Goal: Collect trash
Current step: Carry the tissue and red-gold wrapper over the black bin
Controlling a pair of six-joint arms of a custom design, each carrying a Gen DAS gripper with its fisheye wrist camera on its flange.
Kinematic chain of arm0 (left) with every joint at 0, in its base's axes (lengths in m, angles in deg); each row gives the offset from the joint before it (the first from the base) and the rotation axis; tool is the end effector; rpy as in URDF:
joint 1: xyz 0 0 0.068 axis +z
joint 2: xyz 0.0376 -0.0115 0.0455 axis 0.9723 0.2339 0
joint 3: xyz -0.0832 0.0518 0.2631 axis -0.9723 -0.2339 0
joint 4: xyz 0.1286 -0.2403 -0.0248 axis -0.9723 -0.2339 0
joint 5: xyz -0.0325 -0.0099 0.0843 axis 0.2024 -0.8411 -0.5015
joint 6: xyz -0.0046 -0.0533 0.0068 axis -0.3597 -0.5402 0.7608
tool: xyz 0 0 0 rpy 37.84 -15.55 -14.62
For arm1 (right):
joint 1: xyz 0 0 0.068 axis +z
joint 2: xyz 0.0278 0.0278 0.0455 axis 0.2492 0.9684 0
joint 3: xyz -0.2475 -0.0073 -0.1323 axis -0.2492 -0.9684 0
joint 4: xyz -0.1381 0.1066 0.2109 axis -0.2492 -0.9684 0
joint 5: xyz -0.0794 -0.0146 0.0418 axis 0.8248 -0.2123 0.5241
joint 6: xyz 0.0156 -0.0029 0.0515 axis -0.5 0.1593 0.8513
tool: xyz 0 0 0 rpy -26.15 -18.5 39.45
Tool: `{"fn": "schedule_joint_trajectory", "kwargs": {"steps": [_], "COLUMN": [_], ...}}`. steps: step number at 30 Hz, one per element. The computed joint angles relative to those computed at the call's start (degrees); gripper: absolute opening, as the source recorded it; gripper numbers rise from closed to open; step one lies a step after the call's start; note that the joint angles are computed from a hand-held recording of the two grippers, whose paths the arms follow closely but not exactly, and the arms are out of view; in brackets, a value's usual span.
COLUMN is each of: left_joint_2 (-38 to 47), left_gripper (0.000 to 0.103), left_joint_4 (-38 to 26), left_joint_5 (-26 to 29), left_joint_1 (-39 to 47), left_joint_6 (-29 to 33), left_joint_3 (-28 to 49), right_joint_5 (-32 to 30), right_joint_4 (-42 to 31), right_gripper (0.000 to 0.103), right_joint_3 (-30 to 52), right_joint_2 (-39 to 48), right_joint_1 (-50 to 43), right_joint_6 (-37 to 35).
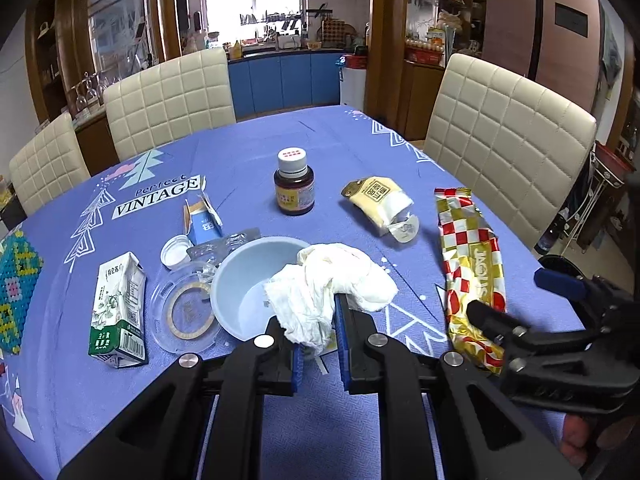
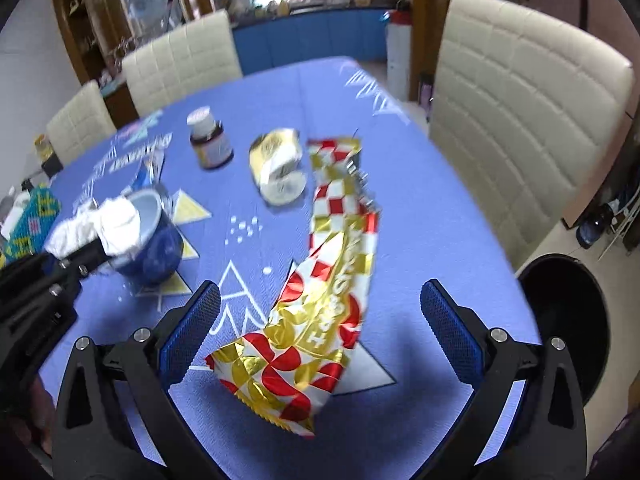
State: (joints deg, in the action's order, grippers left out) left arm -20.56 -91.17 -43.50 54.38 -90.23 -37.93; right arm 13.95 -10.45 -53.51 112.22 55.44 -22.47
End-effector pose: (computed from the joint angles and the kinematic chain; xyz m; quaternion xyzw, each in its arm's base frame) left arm 0.1685 -0.0584 0.1516 0.0093 0.9286 0.0043 0.3709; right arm 0.1995 0.1635 0.1302 -0.0787 0.9444 0.0865 0.3072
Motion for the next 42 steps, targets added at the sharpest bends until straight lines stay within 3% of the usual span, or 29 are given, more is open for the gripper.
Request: {"fn": "schedule_joint_trajectory", "kwargs": {"steps": [8,12,15,17,21,30,42], "left_joint_2": [6.27,7.82,8.41,8.52,8.68,11.77,22.38], "left_gripper": [0.014,0.013,0.014,0.013,0.014,0.013,0.013], "left_joint_4": [5.53,6.62,6.94,6.98,6.84,7.60,11.65], "left_joint_5": [0.39,0.64,0.85,0.74,0.33,-0.11,0.70], "left_joint_1": [-0.70,-1.50,-2.32,-3.14,-5.39,-12.92,-23.87], "left_joint_6": [1.54,1.98,2.05,2.02,1.66,0.51,0.48], "left_joint_3": [0.24,0.68,1.08,1.34,2.07,5.06,12.93], "right_joint_5": [2.06,1.05,1.39,1.45,3.51,5.68,8.34], "right_joint_4": [1.01,0.89,0.50,0.24,-1.74,-8.46,-23.91], "right_gripper": [0.097,0.059,0.055,0.042,0.033,0.017,0.015], "right_joint_3": [1.66,0.82,-0.36,-0.92,-2.46,-7.09,-12.32], "right_joint_2": [6.51,6.28,4.40,3.17,-1.16,-13.62,-34.70], "right_joint_1": [1.92,0.99,0.72,0.71,0.72,-3.58,-15.64], "right_joint_6": [-1.59,-1.54,-1.17,-1.47,-0.90,0.05,-1.83]}}
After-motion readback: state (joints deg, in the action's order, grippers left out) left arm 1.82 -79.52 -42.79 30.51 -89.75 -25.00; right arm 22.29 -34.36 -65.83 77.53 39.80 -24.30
